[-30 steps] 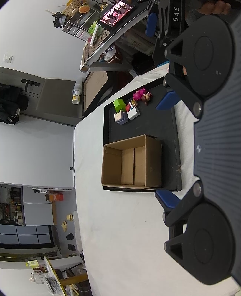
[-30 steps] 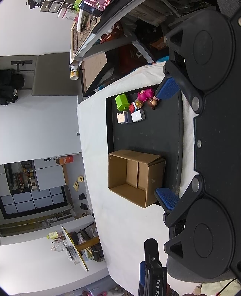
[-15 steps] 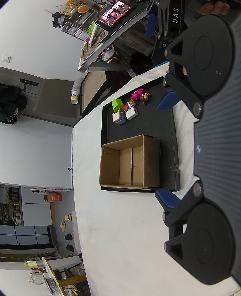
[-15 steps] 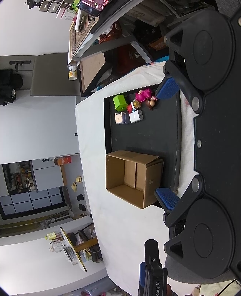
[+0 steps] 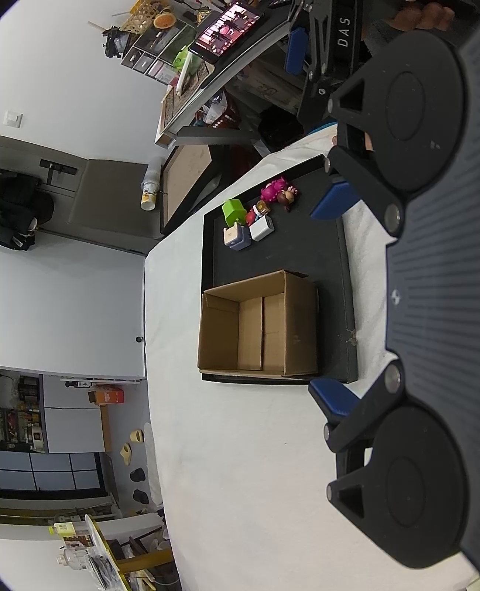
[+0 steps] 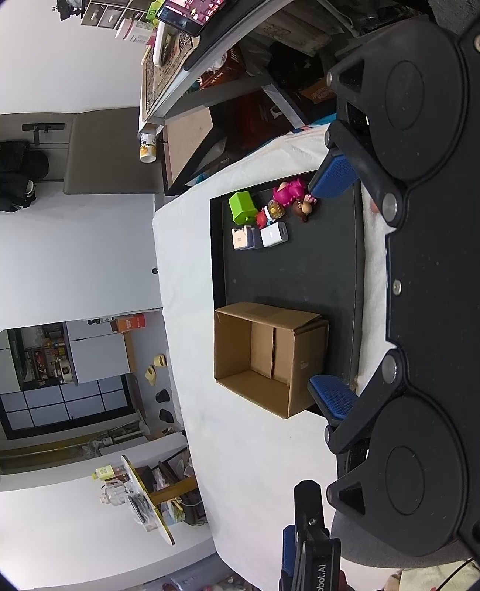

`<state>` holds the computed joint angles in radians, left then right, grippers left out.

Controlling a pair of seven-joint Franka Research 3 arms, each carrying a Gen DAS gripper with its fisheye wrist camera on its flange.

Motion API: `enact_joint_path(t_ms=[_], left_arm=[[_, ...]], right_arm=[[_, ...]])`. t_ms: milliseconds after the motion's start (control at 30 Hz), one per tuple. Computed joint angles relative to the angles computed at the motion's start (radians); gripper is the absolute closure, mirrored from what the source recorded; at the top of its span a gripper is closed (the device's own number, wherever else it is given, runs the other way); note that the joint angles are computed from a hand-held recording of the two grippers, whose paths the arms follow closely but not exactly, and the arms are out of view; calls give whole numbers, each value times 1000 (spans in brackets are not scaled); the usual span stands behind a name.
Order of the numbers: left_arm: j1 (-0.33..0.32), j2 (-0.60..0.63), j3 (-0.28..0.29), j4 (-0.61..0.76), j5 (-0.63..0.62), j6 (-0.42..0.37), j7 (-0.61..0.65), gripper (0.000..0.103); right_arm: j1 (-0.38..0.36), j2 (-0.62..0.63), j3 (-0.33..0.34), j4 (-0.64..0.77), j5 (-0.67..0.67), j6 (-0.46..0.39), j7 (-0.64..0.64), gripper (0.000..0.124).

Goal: Organize rigid objects

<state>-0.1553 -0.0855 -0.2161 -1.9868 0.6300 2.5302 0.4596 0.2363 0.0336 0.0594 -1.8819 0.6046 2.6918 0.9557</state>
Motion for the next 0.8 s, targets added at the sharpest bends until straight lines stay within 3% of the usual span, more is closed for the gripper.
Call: enact_joint_path(t_ms=[800], left_arm=[[-4,7,-1,7,9,8,-12,11]], right_arm=[[6,-5,3,-2,-10,12,-6,21]])
